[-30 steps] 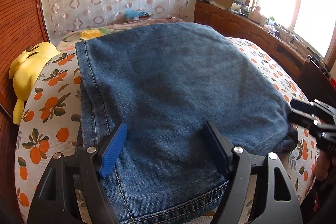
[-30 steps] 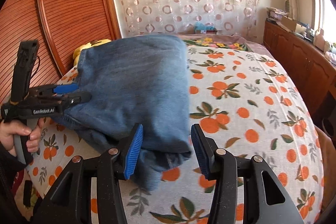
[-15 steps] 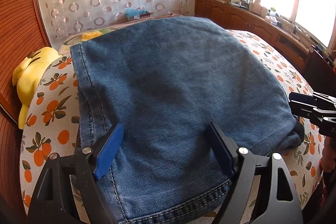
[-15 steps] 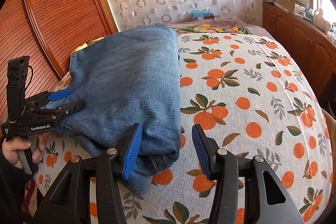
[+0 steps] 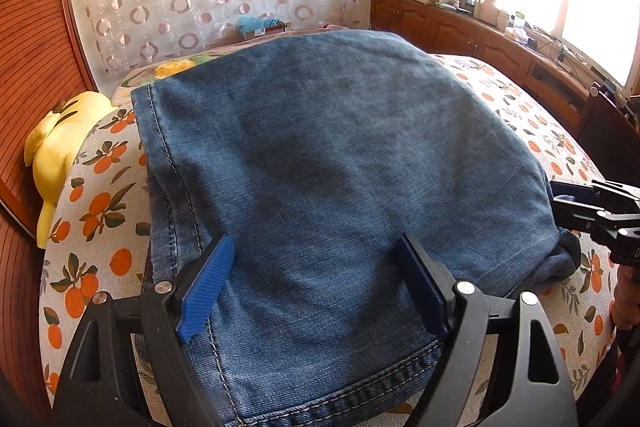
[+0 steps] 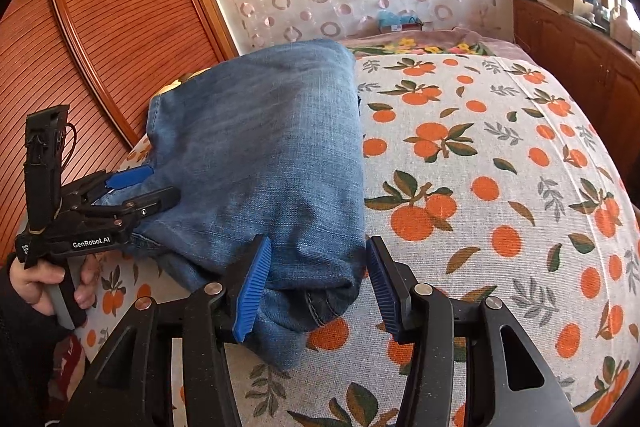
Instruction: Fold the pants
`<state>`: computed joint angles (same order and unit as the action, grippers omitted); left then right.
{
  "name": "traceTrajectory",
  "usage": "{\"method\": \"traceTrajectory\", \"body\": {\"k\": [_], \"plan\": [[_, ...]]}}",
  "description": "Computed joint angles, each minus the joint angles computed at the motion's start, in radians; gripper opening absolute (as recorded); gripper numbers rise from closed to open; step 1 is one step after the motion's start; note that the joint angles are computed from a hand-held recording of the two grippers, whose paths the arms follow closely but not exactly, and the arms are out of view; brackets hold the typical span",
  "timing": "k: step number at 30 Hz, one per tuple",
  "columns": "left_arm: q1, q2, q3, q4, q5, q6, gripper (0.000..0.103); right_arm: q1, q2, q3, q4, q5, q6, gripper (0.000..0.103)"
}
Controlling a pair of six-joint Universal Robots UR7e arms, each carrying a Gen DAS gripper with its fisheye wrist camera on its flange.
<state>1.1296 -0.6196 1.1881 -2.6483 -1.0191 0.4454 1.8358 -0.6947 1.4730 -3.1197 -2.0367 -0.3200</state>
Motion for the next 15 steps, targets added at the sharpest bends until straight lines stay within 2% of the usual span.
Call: {"method": "traceTrajectory", "body": {"k": [4,10,13,15], "plan": [[-0.002,0.002,0.003,-0.006,0.004,0.002,0.083,-0.006,0.004,-0.015,0.038,0.021,0.007,0.051],[-0.004,-0.004,0.01,-0.014,0.005,-0.011,0.083,-0.011,0.005,-0.033,0.085,0.047,0.008,0.04],[-0.014,-0.013,0.019,-0.015,0.0,-0.01,0.083,-0.002,0.012,-0.046,0.089,0.032,-0.005,0.028],[-0.022,-0.017,0.019,-0.018,-0.015,0.001,0.083,0.008,0.017,-0.052,0.072,0.017,-0.023,0.015]]}}
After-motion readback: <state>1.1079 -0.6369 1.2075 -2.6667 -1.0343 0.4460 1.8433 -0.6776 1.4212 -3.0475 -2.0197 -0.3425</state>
